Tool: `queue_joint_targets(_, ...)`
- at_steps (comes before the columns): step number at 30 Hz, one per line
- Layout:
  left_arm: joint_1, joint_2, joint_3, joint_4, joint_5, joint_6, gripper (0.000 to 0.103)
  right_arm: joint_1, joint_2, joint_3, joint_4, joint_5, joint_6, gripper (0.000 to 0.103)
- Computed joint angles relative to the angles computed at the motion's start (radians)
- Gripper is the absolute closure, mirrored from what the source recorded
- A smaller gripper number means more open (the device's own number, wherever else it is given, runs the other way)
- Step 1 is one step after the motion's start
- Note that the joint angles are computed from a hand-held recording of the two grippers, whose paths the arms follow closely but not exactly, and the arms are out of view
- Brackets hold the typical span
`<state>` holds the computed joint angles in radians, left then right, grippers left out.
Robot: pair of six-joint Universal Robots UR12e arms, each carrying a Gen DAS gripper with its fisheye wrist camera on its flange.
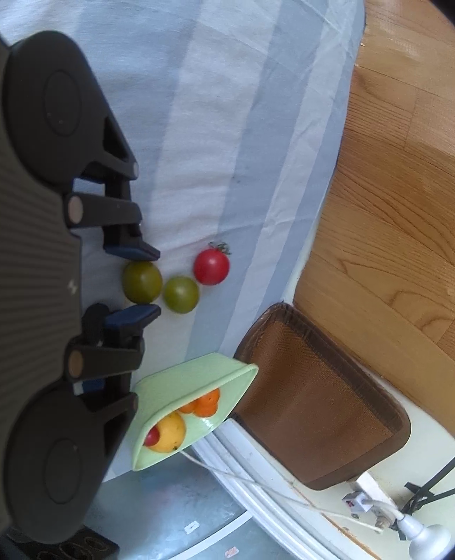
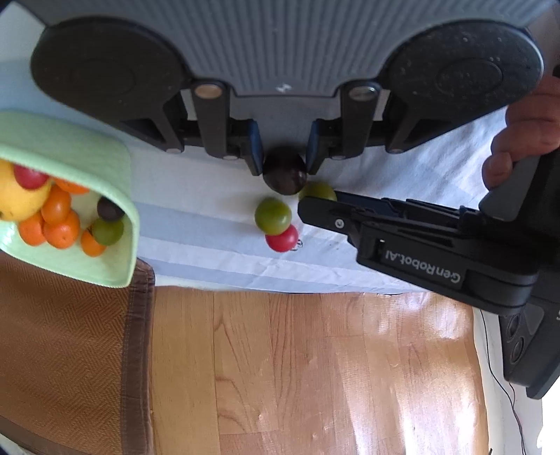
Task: Organize fruits
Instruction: 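Grasp a green lime with the left gripper while the right gripper grasps a dark plum, then carry the lime and plum over the green bowl and open both grippers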
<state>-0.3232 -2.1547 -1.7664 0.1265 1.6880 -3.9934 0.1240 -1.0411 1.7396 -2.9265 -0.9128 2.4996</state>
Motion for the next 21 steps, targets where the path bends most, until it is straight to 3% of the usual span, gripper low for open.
queue_joint_targets(7,-0.036,0.005,0.007,0.003,-0.079,0.06,0.075,-0.059,-0.042,0.07,-0.019,0.065,0.019,0.074)
queue_joint_targets(11,-0.044,-0.014,0.082,0.003,-0.095,0.137,0.075,-0.091,-0.028,0.082,-0.216,0.099,0.158,0.074)
queue_joint_targets(16,-0.042,-0.073,0.246,-0.084,-0.069,0.213,0.075,-0.082,0.043,-0.003,-0.446,0.012,0.352,0.074)
queue_joint_targets(21,-0.028,-0.138,0.361,-0.198,-0.082,0.197,0.075,-0.062,0.104,-0.065,-0.488,-0.104,0.374,0.073)
